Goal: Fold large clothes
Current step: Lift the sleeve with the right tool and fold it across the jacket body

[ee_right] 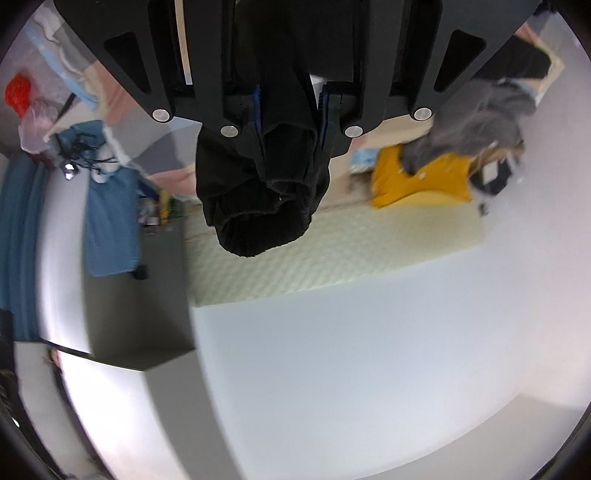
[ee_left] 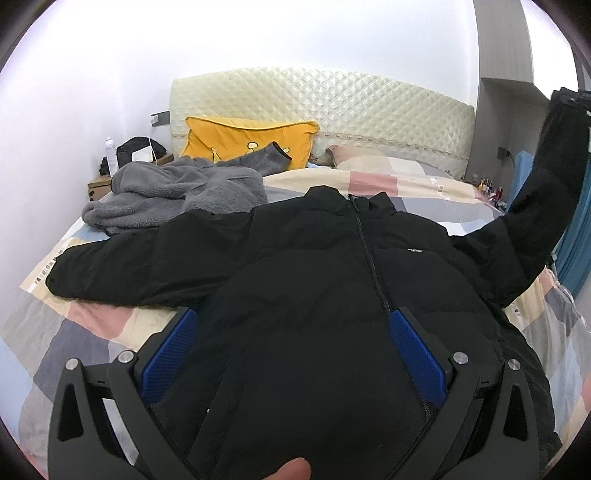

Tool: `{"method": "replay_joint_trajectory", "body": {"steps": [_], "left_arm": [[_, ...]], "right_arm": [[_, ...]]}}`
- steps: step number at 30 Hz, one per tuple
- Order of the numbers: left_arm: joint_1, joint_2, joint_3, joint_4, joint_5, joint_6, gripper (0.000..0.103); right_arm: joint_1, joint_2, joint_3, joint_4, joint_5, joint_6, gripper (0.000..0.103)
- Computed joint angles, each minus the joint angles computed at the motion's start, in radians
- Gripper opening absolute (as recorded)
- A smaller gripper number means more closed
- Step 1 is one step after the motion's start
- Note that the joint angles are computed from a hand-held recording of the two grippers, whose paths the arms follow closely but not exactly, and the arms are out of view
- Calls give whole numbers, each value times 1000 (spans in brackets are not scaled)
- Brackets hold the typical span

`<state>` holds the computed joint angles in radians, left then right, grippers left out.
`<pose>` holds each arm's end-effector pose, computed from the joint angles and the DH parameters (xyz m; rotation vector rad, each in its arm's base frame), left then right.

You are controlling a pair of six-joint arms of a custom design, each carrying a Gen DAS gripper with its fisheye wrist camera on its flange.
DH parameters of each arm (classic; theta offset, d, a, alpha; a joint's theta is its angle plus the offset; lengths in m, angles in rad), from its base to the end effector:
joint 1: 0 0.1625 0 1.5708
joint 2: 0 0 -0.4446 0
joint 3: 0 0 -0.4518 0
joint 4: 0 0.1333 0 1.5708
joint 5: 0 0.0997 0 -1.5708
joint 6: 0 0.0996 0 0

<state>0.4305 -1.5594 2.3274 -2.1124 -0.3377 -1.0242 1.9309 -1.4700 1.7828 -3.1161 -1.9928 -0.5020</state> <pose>-0.2866 -0.3817 0.2387 0.2906 2.0855 -1.2014 0.2957 -0.5228 0.5297 0.6210 -2.1557 1.5333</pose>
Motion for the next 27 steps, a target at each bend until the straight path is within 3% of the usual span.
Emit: {"method": "replay_joint_trajectory", "body": {"steps": [6, 10, 13, 16, 21, 27], "left_arm": [[-27, -64, 14, 119, 42, -61, 103], [-30, -118, 24, 132, 52, -82, 103], [-17, -141, 31, 147, 52, -98, 103], [5, -156, 43, 94, 20, -65, 103], [24, -146, 62, -34, -10, 33, 103], [40, -120, 72, -154, -39, 131, 103]], "right_arm": [[65, 86, 11, 45, 56, 84, 26], [115, 155, 4, 64, 98, 82, 25], [133, 205, -9, 112, 153, 128, 24], [140, 247, -7, 114, 199, 187, 24], [133, 295, 22, 80, 166, 183, 24], [112, 252, 101, 34, 129, 150, 24]]}}
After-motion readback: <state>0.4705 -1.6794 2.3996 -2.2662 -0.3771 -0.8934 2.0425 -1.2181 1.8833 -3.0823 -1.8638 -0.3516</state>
